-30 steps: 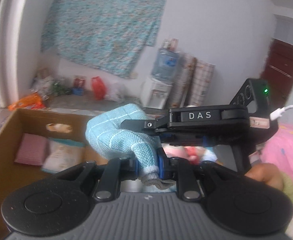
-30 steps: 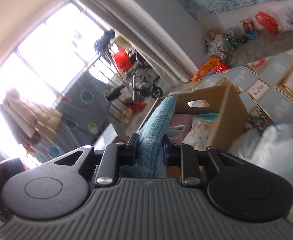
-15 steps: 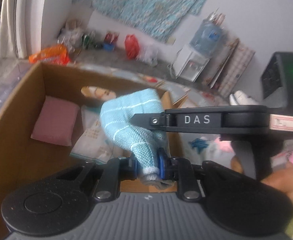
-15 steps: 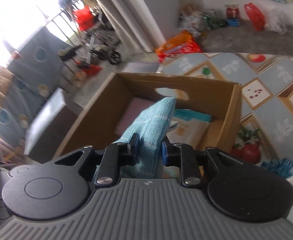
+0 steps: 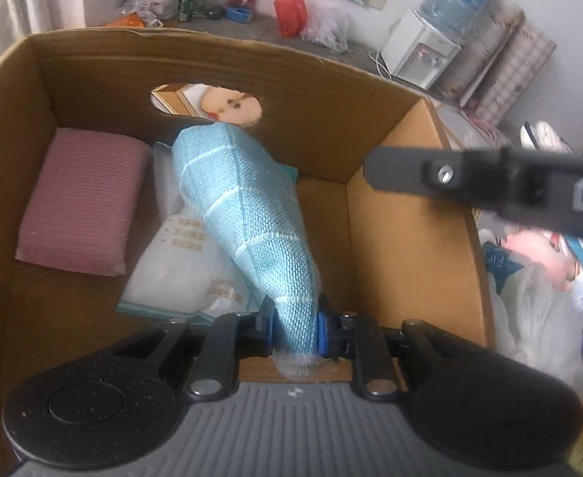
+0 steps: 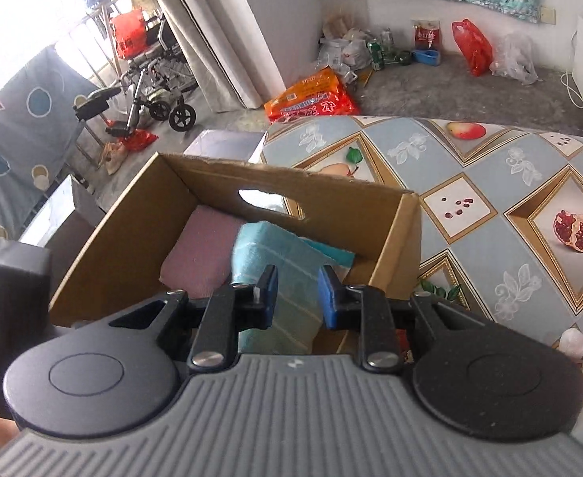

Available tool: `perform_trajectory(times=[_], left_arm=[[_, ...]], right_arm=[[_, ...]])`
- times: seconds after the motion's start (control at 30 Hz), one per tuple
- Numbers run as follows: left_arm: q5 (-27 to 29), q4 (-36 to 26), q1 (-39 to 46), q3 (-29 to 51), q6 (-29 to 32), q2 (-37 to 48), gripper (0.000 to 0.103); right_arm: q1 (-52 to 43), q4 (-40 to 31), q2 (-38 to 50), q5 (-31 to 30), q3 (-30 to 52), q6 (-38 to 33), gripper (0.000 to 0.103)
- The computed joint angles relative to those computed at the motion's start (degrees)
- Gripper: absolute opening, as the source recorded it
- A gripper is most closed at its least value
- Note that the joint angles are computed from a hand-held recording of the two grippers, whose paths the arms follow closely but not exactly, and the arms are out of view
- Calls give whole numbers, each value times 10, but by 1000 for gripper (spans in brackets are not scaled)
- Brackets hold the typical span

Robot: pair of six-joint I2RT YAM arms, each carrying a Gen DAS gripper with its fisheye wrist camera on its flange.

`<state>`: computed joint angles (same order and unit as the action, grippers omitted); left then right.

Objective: Organize soft objects
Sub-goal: 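Carry the blue towel to the cardboard box and lower it inside with both tools, then open both tools to release the blue towel inside the box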

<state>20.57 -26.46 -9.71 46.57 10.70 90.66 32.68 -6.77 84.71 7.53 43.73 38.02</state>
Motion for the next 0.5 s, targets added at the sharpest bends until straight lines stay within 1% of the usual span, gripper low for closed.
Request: perform_trajectory(times=[0.13, 0.23, 0.33, 0.4, 0.43, 0.5], left_arm=[[-14, -3, 2, -3, 16, -3, 22], [-45, -2, 5, -7, 20, -8, 22], [-46, -15, 24, 4, 26, 5, 31], [-42, -19, 31, 6, 25, 5, 43], [-45, -17, 33, 7, 23, 5, 44], [-44, -10, 35, 6, 17, 7, 44]], right_arm=[[-5, 5, -27, -7, -19, 2, 23], [-4, 10, -44, -11, -32, 4, 23], [-7, 16, -62, -19, -46, 6, 23], [-5, 18, -68, -22, -52, 8, 23], [-4, 19, -70, -23, -54, 10, 23], [-1, 23, -75, -27, -59, 12, 23]])
